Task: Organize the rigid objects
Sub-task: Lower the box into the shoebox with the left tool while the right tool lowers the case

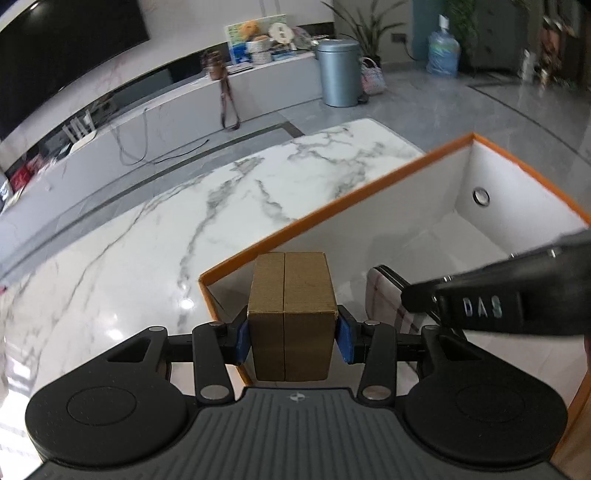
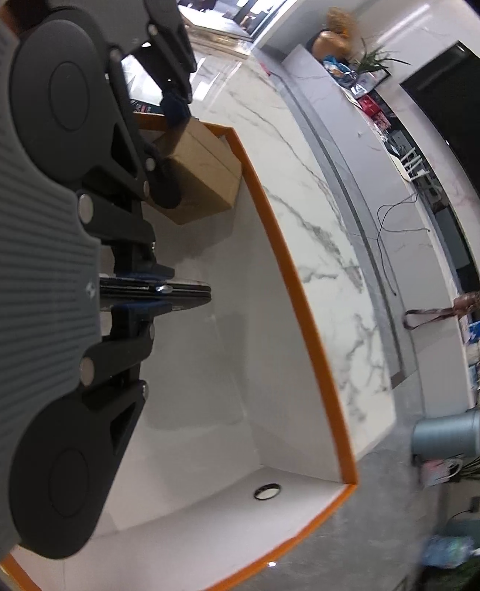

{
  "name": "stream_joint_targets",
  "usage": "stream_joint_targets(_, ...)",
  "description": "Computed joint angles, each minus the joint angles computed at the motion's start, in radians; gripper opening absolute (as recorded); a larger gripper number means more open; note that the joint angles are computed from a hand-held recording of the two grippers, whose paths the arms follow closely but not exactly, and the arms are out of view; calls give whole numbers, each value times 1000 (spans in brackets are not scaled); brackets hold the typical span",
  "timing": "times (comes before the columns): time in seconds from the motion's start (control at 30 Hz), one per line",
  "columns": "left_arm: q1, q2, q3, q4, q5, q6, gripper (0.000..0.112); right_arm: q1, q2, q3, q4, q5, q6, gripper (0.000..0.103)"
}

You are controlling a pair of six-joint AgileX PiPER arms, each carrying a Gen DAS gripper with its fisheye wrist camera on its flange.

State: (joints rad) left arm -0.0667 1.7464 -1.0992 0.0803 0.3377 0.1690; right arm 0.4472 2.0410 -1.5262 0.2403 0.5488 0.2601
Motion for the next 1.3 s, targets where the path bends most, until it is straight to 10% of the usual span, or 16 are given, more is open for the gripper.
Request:
stream_joint_targets(0.33, 7, -10, 46, -99, -48, 176, 58, 7, 33, -32, 19, 31, 18, 5)
stream_joint_targets(0.43, 30, -35, 56, -240, -47, 310, 73, 14, 32, -38, -10, 40, 34, 5)
stream_joint_targets(0.73, 183, -146, 96, -745, 9, 696, 72, 29, 49, -85, -87, 81, 72, 6)
stream_joint_targets(0.97, 260, -62, -15, -620, 192, 473, 46, 48, 116, -181, -209, 167, 157, 27)
stream_joint_targets(1.3, 248, -42, 8, -693, 193, 576, 21, 75, 196, -304, -195, 232, 18, 19)
